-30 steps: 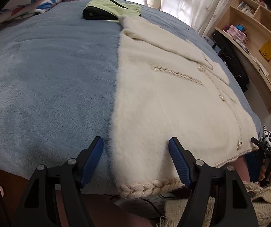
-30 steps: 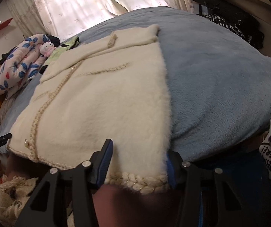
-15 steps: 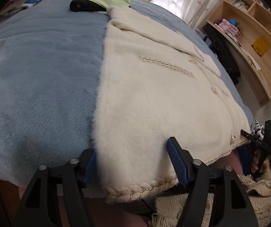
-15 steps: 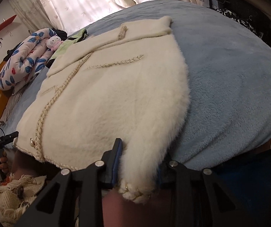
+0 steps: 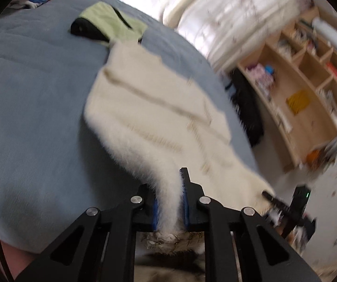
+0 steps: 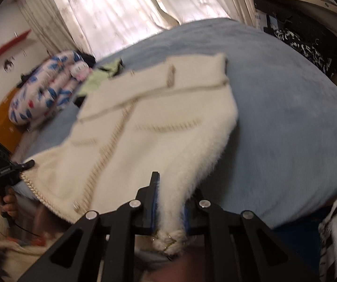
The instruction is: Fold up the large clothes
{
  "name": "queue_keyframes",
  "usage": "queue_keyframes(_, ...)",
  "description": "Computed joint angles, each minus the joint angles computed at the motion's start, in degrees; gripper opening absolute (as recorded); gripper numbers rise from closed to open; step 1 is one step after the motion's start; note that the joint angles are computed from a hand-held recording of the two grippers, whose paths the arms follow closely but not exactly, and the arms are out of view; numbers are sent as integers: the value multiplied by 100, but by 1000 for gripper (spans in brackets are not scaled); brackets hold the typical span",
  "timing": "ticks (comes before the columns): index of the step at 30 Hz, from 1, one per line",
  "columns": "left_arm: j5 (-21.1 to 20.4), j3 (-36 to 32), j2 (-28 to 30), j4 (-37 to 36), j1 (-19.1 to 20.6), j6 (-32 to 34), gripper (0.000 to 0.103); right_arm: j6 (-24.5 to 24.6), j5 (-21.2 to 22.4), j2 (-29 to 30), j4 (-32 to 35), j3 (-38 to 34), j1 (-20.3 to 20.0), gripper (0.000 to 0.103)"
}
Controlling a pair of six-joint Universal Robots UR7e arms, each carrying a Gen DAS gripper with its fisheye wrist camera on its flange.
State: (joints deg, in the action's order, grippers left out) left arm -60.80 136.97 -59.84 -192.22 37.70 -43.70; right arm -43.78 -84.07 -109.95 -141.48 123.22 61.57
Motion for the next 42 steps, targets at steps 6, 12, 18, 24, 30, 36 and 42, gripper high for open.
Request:
queue_keyframes(6, 245, -863, 63, 203, 290, -51, 12, 1078, 350, 728, 60, -931, 497, 15)
queue_keyframes(12, 352, -2255, 425, 928, 971, 309, 12, 2087, 142, 2059, -53, -2327, 1099, 15)
queue_keyframes(18, 246, -4034, 1281, 1768, 1814, 550, 17, 2960, -548, 3738, -86, -4136, 1399, 20)
queue_keyframes(24, 167, -5307, 2041, 2962, 2356, 565, 27, 3377, -1139, 4832, 417, -5359, 1329, 39)
queue_keyframes(30, 296, -5488, 2245, 3114, 2469, 1241, 35, 2751, -1803, 5283, 583, -5827, 1283, 40)
queue_keyframes(36, 551, -5556, 2260, 3436, 2502, 1899, 36, 2121, -2118, 5718, 821, -6300, 1345, 40)
queue_keyframes(42, 832, -6014, 2482, 4085, 2610, 2188, 36, 1851, -2591, 6303, 1092, -6971, 1506, 42)
